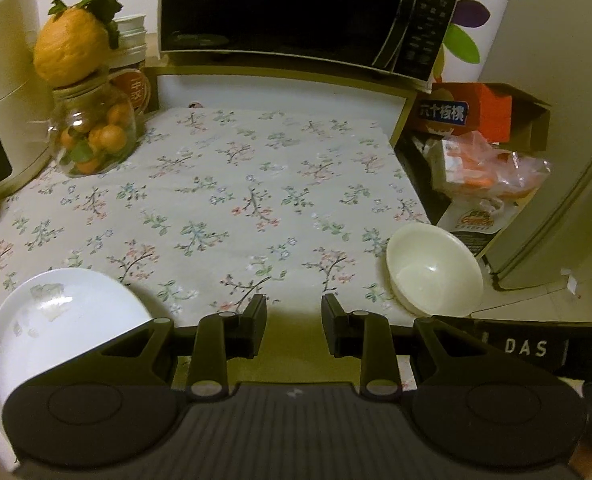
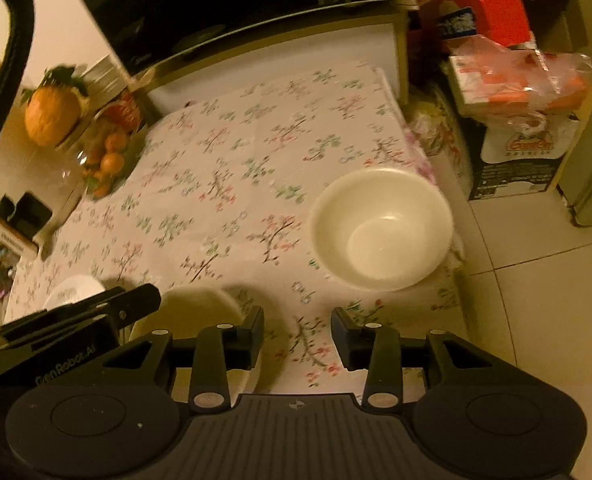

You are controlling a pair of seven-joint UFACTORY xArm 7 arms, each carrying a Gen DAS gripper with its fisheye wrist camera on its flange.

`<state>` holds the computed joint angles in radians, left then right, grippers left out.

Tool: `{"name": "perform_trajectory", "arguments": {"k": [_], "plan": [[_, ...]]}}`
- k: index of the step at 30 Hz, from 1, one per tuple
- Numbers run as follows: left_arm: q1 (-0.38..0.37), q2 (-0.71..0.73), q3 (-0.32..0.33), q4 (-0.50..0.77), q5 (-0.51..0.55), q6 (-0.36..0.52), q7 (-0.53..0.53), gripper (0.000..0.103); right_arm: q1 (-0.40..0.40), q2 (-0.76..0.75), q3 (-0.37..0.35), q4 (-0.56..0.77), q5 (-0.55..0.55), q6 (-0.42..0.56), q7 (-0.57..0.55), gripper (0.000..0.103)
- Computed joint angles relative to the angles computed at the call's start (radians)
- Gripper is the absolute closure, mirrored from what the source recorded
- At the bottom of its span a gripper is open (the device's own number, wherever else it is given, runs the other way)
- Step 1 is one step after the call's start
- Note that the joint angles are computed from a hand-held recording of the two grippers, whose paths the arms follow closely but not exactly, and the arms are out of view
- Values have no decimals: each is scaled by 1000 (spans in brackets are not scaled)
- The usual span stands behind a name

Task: Organize plates and bowls
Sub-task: 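Move both grippers to the last cream bowl and close on its rim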

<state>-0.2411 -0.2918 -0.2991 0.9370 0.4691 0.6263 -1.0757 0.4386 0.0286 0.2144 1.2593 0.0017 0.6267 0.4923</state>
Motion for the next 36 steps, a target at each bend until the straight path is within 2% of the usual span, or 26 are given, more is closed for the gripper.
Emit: {"name": "perform_trajectory", "arguments": {"k": [7,17,25,30,32,36], "plan": [[-10,76,-5,54,37,-6,-35,74,-17,-15,-11,-24,4,-10,18,65],[-61,189,40,155,59,4,-66,72,-68,-23,-39,-37,11,-16,87,58],[-111,299,89,242,45,-27,-42,69,-88,7,-47,-10,-12,-17,155,51],[-144,341,111,282,82,5,-53,55,-91,23,-52,9,-28,-11,176,44],[-150,358,120,297,68,5,-48,53,-93,32,-55,16,-35,-8,190,43],[-160,387,137,324,47,1,-38,43,-99,49,-57,23,-1,-9,188,38]]}}
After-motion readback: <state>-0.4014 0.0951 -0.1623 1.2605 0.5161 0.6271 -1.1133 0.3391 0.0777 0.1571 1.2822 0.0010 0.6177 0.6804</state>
